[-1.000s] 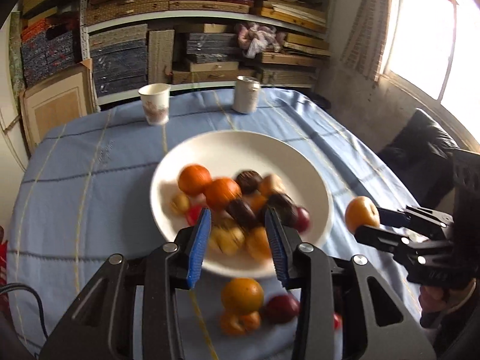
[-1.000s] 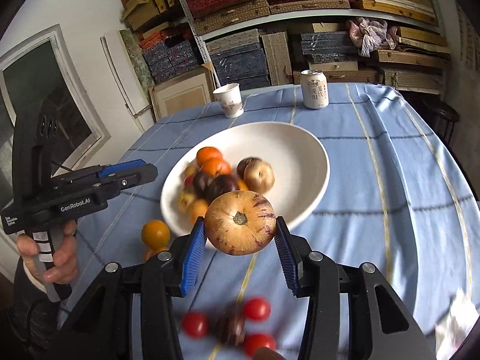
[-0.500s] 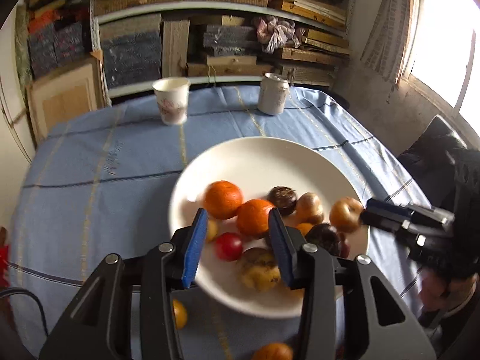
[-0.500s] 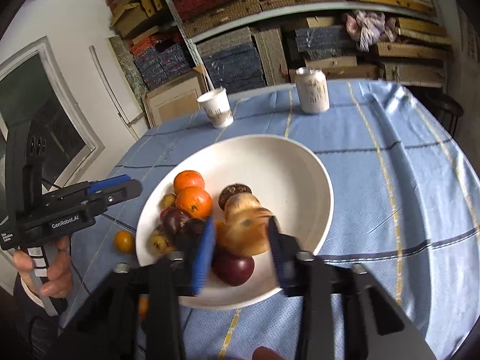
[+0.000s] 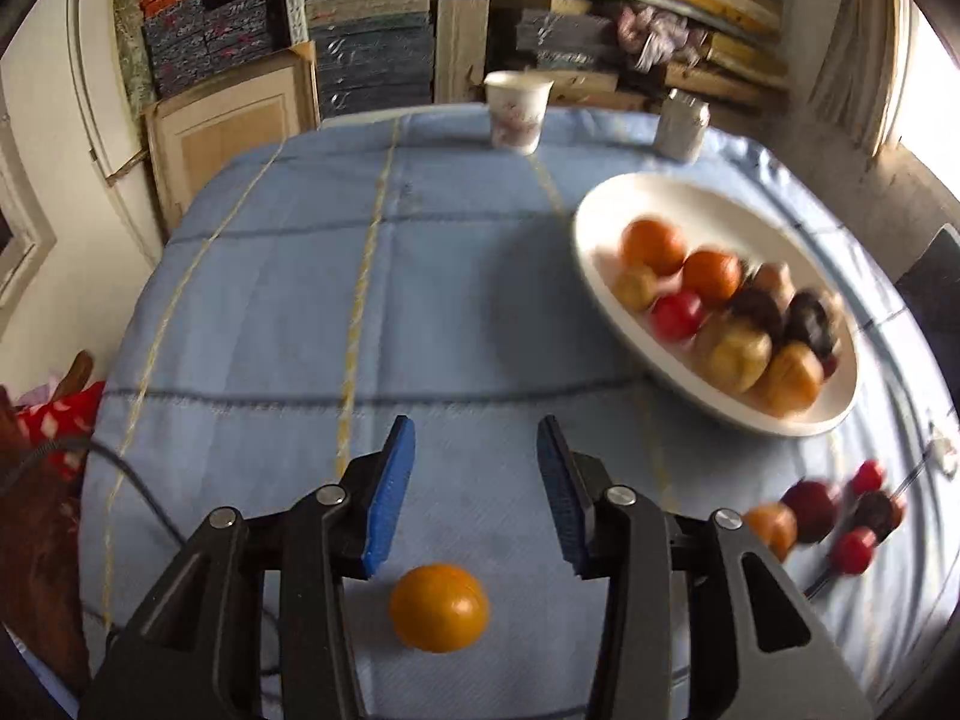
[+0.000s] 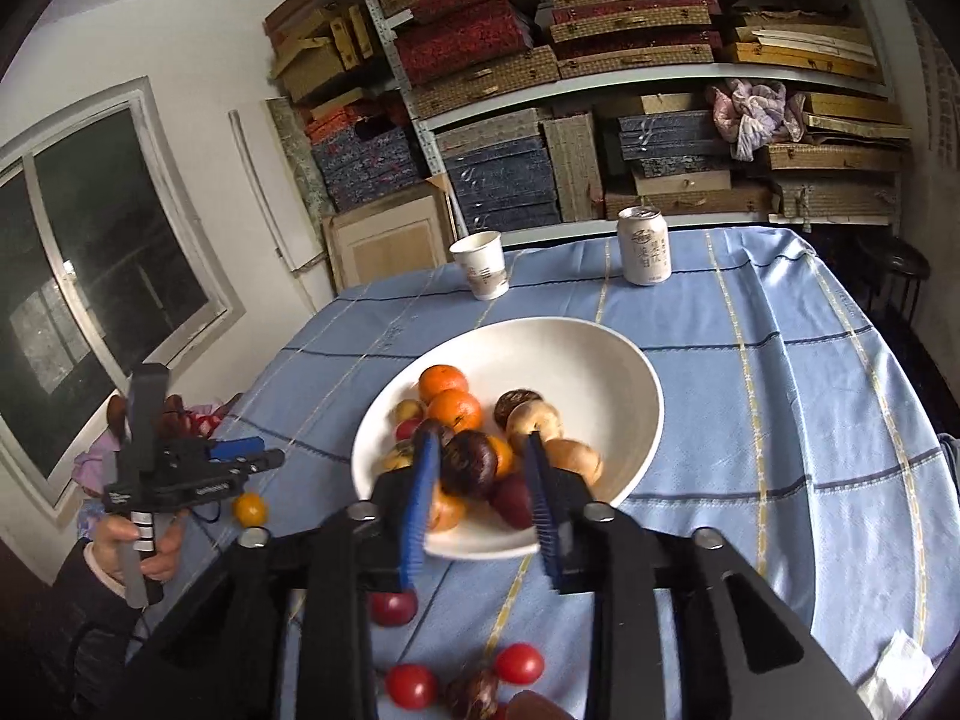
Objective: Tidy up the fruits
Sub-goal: 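Grasp a loose orange on the tablecloth with the left tool, then carry the orange over the plate and open the left tool to release it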
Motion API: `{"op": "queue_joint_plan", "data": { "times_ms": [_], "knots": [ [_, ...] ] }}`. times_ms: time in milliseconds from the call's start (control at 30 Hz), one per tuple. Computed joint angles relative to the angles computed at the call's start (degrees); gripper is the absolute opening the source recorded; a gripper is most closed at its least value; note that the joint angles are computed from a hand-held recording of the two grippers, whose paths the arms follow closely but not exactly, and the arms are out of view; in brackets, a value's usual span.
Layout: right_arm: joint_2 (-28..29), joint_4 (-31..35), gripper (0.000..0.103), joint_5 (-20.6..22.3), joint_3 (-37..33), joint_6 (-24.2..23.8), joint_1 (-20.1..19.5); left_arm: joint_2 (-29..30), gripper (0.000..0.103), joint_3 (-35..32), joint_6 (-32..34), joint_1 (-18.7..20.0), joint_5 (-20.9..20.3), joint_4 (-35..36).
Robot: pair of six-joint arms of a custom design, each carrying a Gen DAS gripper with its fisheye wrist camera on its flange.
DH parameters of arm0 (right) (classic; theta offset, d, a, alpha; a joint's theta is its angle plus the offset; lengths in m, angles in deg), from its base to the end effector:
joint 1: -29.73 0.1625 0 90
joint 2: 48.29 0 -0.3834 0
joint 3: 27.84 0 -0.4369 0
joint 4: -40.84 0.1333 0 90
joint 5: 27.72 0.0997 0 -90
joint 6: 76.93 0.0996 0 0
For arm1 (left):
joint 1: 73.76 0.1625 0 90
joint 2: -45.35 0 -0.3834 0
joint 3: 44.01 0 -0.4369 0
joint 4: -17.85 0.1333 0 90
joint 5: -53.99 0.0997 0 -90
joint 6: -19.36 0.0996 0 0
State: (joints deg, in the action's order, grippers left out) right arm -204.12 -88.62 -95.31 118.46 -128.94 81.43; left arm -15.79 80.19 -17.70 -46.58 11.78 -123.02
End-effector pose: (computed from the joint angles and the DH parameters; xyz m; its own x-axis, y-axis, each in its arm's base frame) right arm 0.0005 -0.2757 0.4066 -0.8768 -0.1921 0.4407 -0.4620 0.5906 -0.6616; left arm -0.3202 -0.3972 0.0223 -0.6579 0.2649 -0.7050 0.5928 0.7595 -0.2678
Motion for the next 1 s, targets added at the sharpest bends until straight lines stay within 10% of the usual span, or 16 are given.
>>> {"op": "queue_joint_plan", "data": {
  "times_ms": [300, 367, 667, 1000],
  "knots": [
    [-6.71, 6.96, 0.037, 0.65, 2.06, -4.23, -1.01, -1.85, 0.058, 4.58, -15.73, -4.08, 2.85, 15.53],
    [-6.17, 5.95, 0.037, 0.21, 2.23, -3.52, -0.31, -1.98, 0.038, 5.83, -13.47, -4.41, 1.93, 10.67],
    [-4.41, 2.64, 0.037, 0.59, 2.35, -2.15, -1.24, 1.74, 0.038, 2.65, -2.86, -8.02, 1.09, -2.00],
    [3.84, -4.97, 0.037, -2.07, 1.42, 1.92, 0.62, 18.25, 0.038, -16.21, 12.56, -1.76, -4.91, -12.27]
  ]
}}
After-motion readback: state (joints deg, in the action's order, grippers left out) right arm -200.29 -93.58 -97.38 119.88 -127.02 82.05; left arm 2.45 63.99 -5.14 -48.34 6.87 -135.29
